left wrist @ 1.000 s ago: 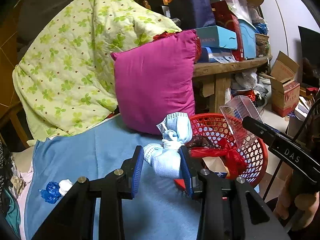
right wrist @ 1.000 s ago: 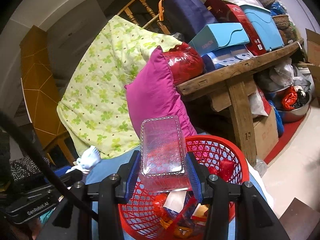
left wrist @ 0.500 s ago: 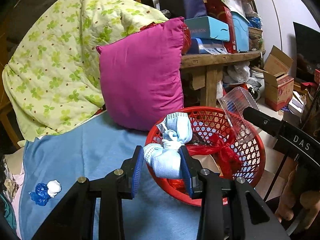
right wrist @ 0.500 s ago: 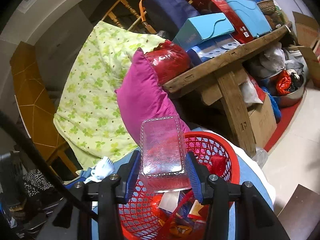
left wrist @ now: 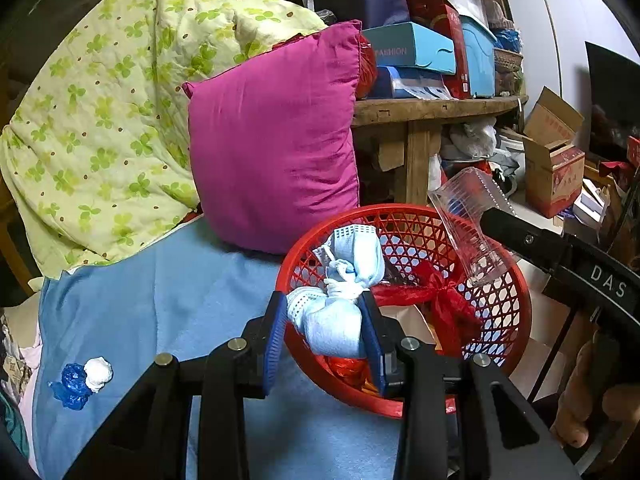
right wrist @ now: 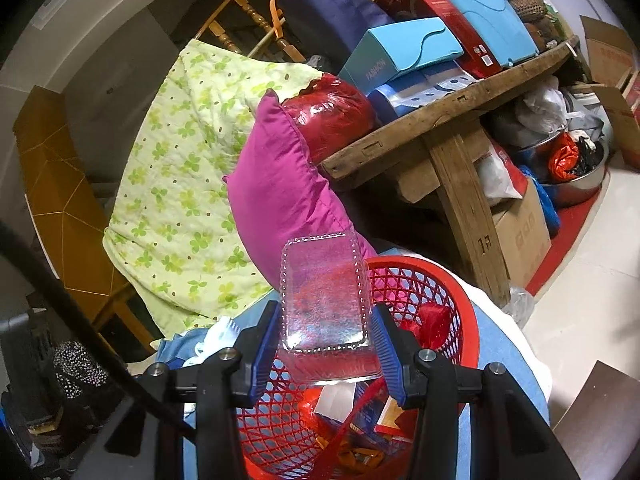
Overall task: Collect trash
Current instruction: 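Open both tools to drop the container and cloth bundle into the basket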
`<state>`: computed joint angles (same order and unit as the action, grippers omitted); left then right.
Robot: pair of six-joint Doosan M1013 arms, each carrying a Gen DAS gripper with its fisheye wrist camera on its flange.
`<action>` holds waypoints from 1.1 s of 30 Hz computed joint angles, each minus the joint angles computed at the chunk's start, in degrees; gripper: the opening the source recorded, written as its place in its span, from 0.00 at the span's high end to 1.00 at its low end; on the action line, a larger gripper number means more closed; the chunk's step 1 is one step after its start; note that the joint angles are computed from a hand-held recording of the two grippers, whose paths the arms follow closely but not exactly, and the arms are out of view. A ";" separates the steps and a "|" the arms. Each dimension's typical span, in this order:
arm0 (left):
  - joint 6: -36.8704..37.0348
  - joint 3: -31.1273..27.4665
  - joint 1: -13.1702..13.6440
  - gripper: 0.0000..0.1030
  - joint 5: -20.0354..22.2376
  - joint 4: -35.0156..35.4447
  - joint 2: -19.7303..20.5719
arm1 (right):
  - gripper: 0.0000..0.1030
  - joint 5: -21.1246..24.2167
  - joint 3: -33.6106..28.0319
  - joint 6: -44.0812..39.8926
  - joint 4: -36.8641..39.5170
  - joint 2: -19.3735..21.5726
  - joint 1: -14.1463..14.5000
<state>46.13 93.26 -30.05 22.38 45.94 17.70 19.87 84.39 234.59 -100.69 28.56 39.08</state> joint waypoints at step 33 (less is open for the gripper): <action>5.44 0.38 1.74 0.55 -4.17 -7.75 1.52 | 0.43 -5.35 -2.30 -2.16 6.95 1.66 -1.20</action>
<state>51.56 93.64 -28.32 18.21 38.19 19.21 14.52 82.09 232.43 -93.74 30.23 37.87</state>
